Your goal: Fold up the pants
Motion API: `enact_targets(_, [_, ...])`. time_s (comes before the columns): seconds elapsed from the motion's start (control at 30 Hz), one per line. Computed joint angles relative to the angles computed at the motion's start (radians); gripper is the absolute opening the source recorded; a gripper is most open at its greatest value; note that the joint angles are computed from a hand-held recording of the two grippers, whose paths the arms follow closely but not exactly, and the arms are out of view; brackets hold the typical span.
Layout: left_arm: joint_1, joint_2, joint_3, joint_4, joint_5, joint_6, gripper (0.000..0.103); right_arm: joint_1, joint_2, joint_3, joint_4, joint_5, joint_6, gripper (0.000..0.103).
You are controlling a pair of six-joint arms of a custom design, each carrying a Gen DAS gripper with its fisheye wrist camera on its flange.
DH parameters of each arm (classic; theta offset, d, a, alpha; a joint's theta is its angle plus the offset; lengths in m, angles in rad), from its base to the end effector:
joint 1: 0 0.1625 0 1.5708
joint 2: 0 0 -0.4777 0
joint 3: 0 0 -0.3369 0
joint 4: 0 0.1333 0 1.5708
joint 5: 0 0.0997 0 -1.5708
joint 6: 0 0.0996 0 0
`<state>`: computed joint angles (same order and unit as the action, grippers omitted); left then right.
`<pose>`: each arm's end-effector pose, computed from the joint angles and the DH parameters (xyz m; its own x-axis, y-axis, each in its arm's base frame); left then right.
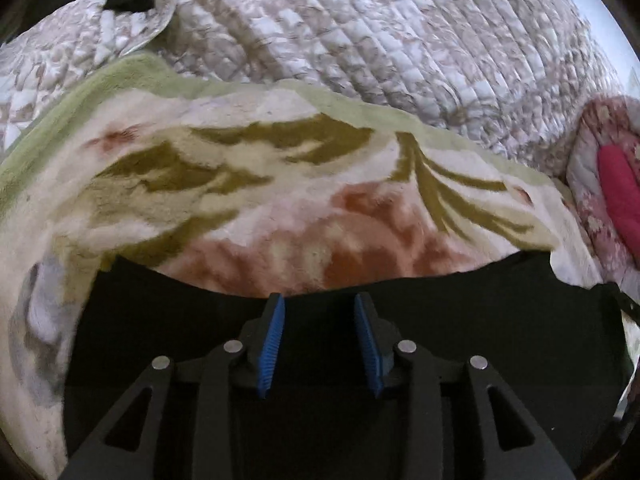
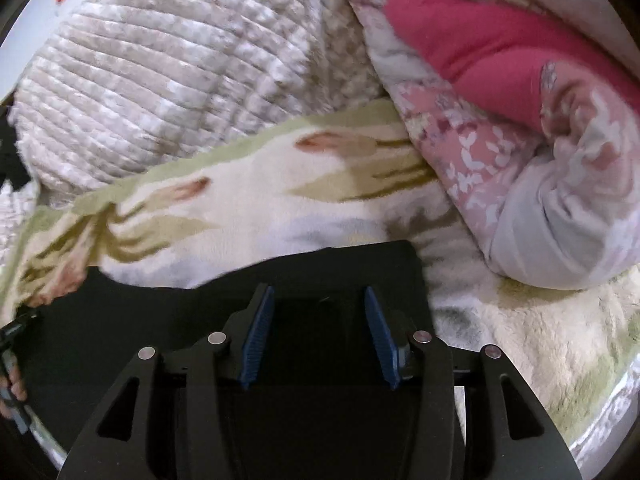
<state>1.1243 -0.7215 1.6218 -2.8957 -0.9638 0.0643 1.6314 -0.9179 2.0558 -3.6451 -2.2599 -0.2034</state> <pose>-0.1276 -0.7068 0.1806 -0.8153 0.1952 -0.5451 0.4468 0.8110 -0.3777 0.1033 -0.5473 0.2709 -0.7776 0.3354 0.5318 -0.1970 0.6732 -0.7127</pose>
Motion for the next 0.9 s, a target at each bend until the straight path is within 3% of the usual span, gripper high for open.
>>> enact_targets(0.17, [-0.039,-0.06,0.121,-0.101,0.008,0.019,0.039,0.062,0.025,0.058,0.013,0.047,0.0,0.049])
enact_targets(0.47, [-0.106,-0.121,0.314,-0.138,0.015,-0.058,0.039,0.138,0.117,0.103,0.021,0.055,-0.019,0.049])
enact_targets(0.67, [-0.132,-0.119,0.374,-0.144,0.015,-0.059,0.039,0.155,0.191,0.117,-0.006,-0.003,-0.082,0.049])
enact_targets(0.73, [-0.136,-0.107,0.388,-0.171,0.027,-0.048,0.04,0.154,0.206,0.129,-0.069,0.002,-0.125,0.049])
enact_targets(0.9, [-0.142,-0.097,0.394,-0.195,0.044,-0.027,0.041,0.153,0.192,0.124,-0.028,0.011,-0.105,0.05])
